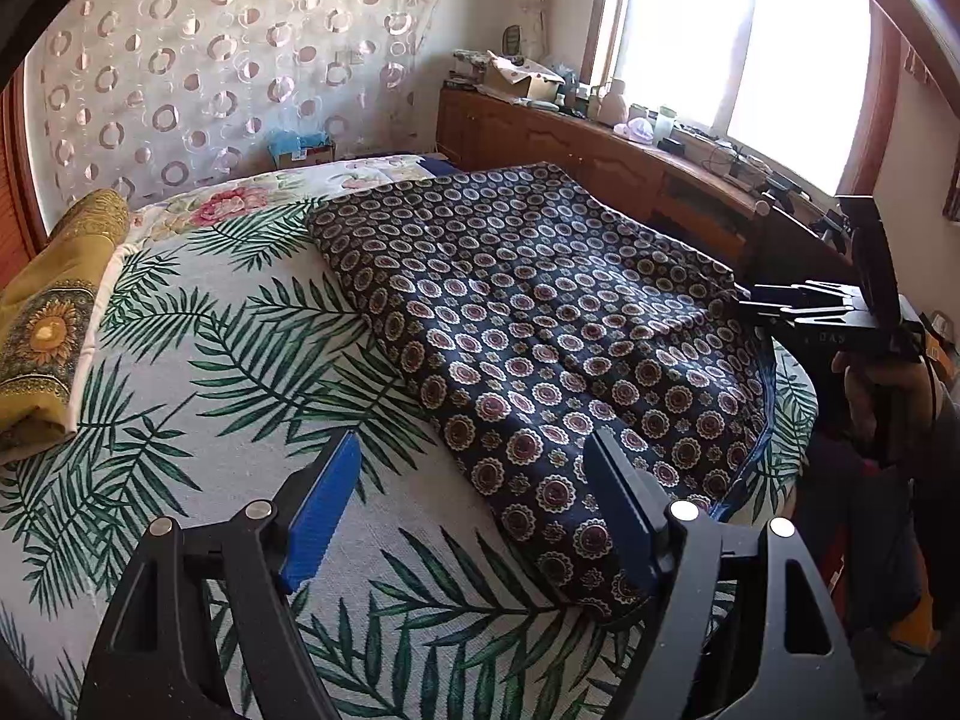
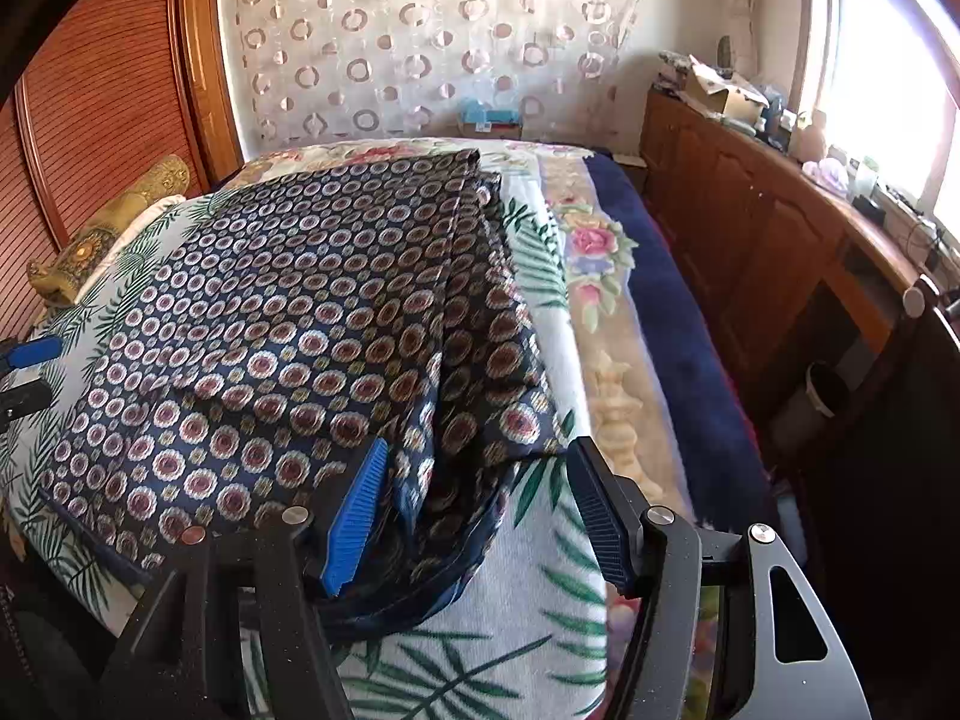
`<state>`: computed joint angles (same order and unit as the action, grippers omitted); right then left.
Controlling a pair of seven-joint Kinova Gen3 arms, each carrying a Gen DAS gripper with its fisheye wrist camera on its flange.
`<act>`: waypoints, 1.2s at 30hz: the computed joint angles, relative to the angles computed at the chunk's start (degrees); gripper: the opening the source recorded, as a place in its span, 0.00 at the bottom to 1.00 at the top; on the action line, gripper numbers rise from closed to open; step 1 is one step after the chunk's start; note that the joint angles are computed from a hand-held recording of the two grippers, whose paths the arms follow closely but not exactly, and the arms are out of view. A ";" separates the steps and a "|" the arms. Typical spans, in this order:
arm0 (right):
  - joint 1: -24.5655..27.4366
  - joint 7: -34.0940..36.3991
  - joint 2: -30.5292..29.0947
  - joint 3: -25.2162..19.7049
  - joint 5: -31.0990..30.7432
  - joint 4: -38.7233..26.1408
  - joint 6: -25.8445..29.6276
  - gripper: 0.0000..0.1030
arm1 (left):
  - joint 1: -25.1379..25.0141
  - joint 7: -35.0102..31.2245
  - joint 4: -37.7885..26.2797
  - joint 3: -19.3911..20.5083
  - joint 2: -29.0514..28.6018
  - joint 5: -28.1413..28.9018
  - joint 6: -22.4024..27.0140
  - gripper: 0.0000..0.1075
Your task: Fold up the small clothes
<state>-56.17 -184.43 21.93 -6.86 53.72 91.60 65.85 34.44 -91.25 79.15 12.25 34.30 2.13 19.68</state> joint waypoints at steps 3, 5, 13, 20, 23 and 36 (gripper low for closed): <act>0.00 -0.17 -0.19 -0.38 -0.45 0.32 -1.09 0.62 | 0.41 -0.07 -0.58 -0.07 0.45 -0.13 0.84 0.72; 0.21 0.67 0.00 -0.49 -1.12 0.05 -1.33 0.62 | 0.68 0.01 -0.77 -0.20 0.60 -0.19 1.21 0.72; 0.39 0.91 0.08 0.11 -2.08 0.20 -1.86 0.62 | 0.75 -0.02 -0.87 -0.03 1.02 0.11 1.75 0.72; 0.47 -0.59 -0.53 0.31 0.57 2.59 -4.77 0.16 | 0.27 -0.52 -1.10 0.52 1.23 0.54 2.10 0.72; 0.40 -1.90 -0.95 0.19 1.87 3.74 -5.57 0.08 | 0.20 -0.65 -0.97 0.61 1.20 0.77 2.08 0.72; -1.16 -9.56 -1.25 -1.54 6.24 5.11 -1.26 0.06 | -1.86 -3.28 -0.10 3.20 1.37 2.83 2.95 0.71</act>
